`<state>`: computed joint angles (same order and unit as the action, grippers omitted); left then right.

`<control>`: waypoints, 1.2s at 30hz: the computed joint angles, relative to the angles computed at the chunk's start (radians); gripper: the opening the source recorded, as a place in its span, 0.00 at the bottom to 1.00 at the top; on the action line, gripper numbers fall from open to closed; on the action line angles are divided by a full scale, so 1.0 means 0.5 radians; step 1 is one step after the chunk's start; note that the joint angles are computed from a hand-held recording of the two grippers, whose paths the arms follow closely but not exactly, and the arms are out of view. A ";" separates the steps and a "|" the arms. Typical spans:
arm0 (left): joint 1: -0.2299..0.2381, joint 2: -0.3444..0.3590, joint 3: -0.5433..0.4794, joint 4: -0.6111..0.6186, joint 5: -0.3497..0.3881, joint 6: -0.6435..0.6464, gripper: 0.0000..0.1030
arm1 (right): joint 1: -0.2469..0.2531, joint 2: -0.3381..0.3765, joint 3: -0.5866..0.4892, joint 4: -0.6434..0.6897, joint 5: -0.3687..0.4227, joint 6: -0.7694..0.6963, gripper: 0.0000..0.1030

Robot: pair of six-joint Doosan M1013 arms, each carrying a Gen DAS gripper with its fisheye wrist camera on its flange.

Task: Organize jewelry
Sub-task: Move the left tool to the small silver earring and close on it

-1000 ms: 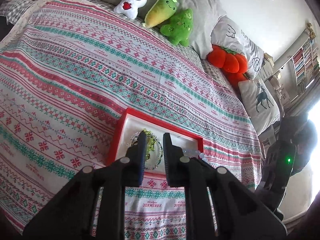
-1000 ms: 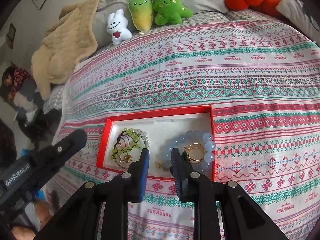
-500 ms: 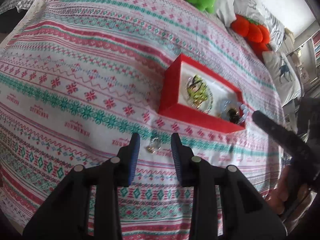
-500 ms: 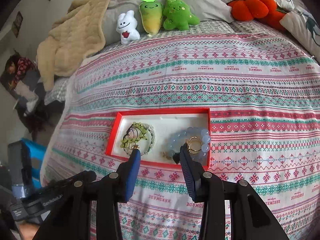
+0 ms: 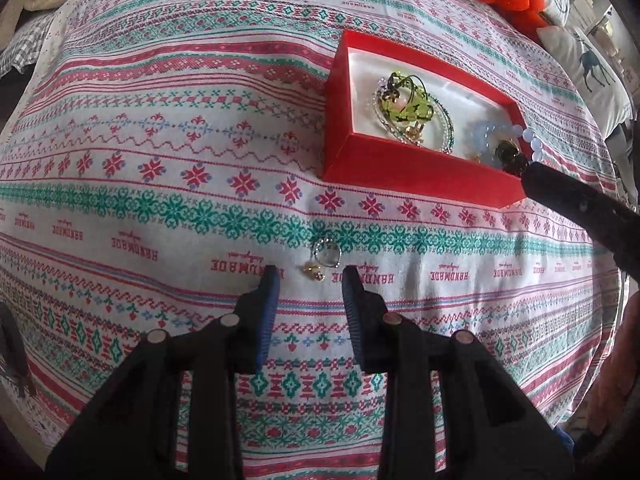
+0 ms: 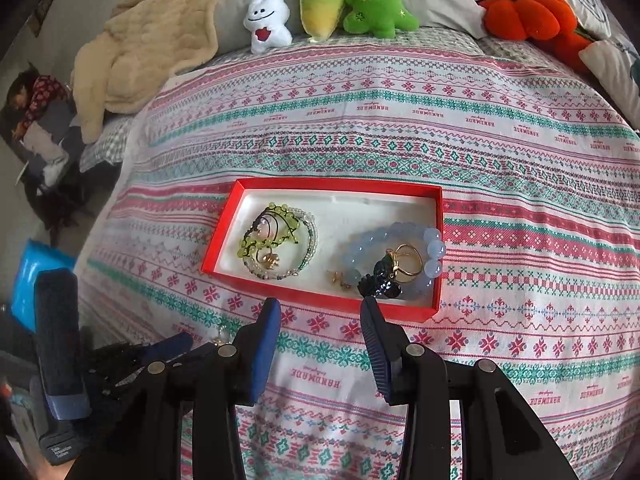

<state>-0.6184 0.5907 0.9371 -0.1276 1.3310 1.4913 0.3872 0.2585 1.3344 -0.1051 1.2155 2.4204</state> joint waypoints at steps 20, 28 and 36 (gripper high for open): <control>-0.082 0.059 -0.042 0.206 0.000 -0.024 0.08 | -0.008 -0.002 0.002 0.008 0.010 -0.001 0.41; -0.034 0.022 -0.011 0.162 -0.022 -0.015 0.08 | -0.005 0.008 -0.003 0.012 0.023 -0.022 0.41; 0.053 -0.015 0.026 0.103 -0.077 -0.066 0.08 | 0.003 0.059 -0.006 0.156 0.035 -0.131 0.41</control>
